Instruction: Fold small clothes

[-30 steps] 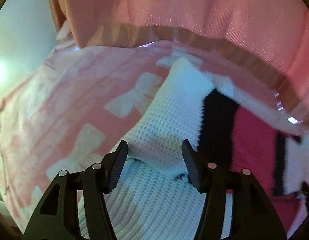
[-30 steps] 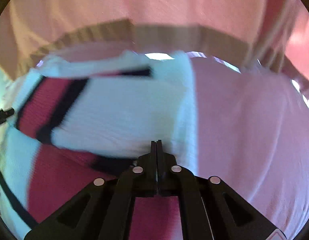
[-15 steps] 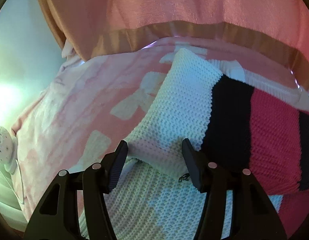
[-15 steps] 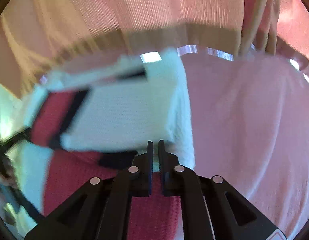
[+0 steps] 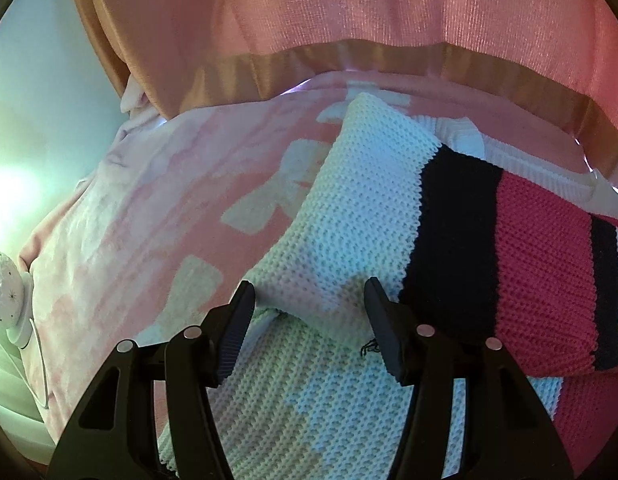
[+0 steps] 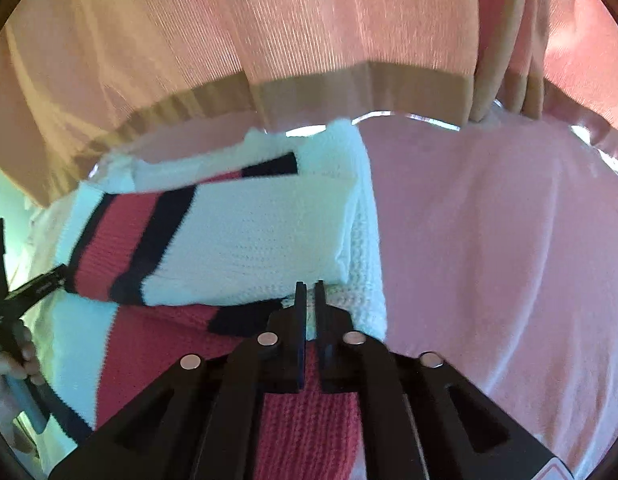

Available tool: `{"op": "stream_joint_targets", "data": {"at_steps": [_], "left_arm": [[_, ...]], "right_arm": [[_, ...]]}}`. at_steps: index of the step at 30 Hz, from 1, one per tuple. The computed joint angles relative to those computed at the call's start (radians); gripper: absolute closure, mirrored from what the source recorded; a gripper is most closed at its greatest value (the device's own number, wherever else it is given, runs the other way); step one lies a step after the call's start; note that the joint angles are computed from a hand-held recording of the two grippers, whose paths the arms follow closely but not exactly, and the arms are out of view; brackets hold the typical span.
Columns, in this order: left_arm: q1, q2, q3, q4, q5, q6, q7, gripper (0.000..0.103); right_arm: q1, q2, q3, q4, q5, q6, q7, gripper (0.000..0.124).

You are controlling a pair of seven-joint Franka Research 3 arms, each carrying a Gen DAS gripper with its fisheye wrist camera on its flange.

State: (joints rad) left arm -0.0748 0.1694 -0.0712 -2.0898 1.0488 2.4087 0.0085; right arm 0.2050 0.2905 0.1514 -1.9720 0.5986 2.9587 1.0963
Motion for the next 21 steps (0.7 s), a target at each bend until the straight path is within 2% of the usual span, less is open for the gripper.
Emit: {"op": "stream_joint_targets", "data": {"at_steps": [6,9,13,15,18,21], "left_arm": [[-0.008,-0.006,0.000,-0.007,0.034,-0.004,-0.014,0.048],[-0.008,-0.038,-0.007,-0.038,0.046,0.007,-0.020,0.048],[0.013,-0.143,-0.020,-0.154,0.035,0.111,-0.044,0.040],[0.024,-0.201,-0.030,-0.222,0.076,0.155,-0.100,0.038],[0.030,-0.280,-0.068,-0.324,0.156,0.156,-0.185,0.034],[0.030,-0.380,-0.102,-0.454,0.186,0.180,-0.242,0.028]], "right_arm": [[-0.015,-0.055,0.004,-0.059,0.040,-0.005,-0.052,0.117],[-0.036,-0.094,0.020,-0.101,0.113,0.000,-0.130,0.111],[-0.059,-0.186,0.035,-0.189,0.344,-0.003,-0.314,0.102],[-0.045,-0.240,0.026,-0.246,0.449,0.013,-0.417,0.098],[-0.004,-0.347,0.002,-0.360,0.693,0.041,-0.649,0.082],[0.049,-0.462,-0.051,-0.491,0.946,0.010,-0.886,0.077]]}}
